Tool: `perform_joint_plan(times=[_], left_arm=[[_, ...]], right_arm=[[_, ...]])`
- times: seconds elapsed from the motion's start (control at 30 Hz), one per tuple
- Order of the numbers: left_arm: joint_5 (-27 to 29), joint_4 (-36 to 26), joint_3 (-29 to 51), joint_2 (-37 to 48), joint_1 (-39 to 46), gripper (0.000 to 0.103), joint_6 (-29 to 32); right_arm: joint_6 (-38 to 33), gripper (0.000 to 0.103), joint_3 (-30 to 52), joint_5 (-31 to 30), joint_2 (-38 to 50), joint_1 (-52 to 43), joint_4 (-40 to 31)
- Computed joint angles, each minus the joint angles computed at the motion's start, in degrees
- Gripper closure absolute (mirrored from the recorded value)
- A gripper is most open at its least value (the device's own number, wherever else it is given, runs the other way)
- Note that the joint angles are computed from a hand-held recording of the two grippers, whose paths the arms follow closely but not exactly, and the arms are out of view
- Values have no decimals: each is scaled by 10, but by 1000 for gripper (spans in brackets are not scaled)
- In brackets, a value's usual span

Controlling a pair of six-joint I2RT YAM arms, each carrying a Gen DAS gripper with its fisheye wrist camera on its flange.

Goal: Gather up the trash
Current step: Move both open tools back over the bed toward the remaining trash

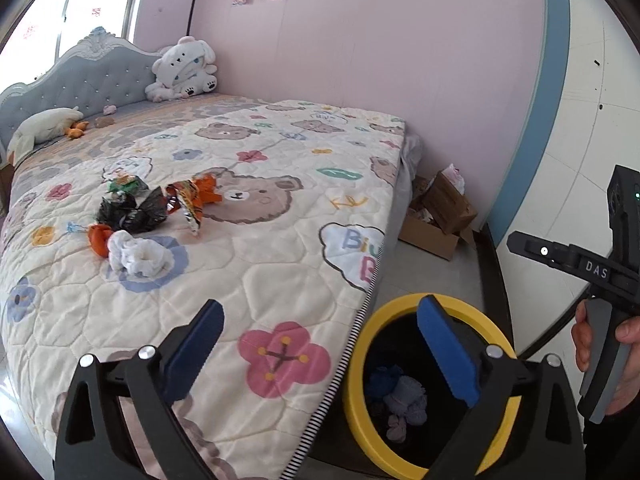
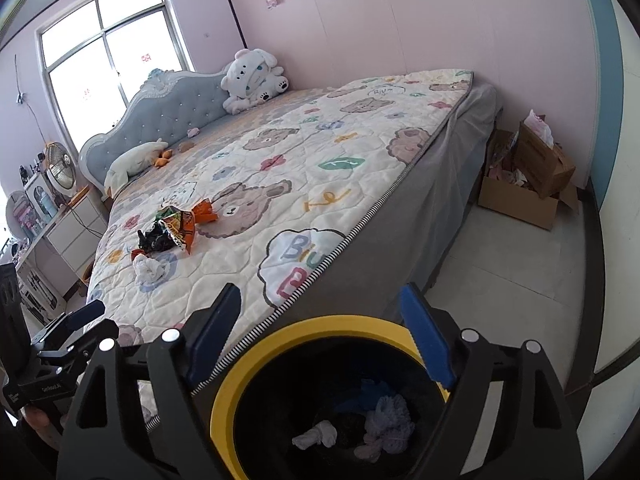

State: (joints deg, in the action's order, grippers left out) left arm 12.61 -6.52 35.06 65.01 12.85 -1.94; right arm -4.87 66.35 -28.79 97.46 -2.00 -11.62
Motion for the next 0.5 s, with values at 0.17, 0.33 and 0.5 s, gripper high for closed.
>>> perform_joint_plan(times=[0.17, 0.33, 0.5], left_arm=[[19, 8, 20, 16, 82, 8, 27], [46, 19, 53, 57, 169, 8, 44], [59, 30, 95, 119, 231, 8, 52]], right_arm=[[26, 17, 30, 19, 31, 64, 36], [48, 17, 91, 41, 81, 126, 40], [48, 17, 177, 79, 144, 181, 21]])
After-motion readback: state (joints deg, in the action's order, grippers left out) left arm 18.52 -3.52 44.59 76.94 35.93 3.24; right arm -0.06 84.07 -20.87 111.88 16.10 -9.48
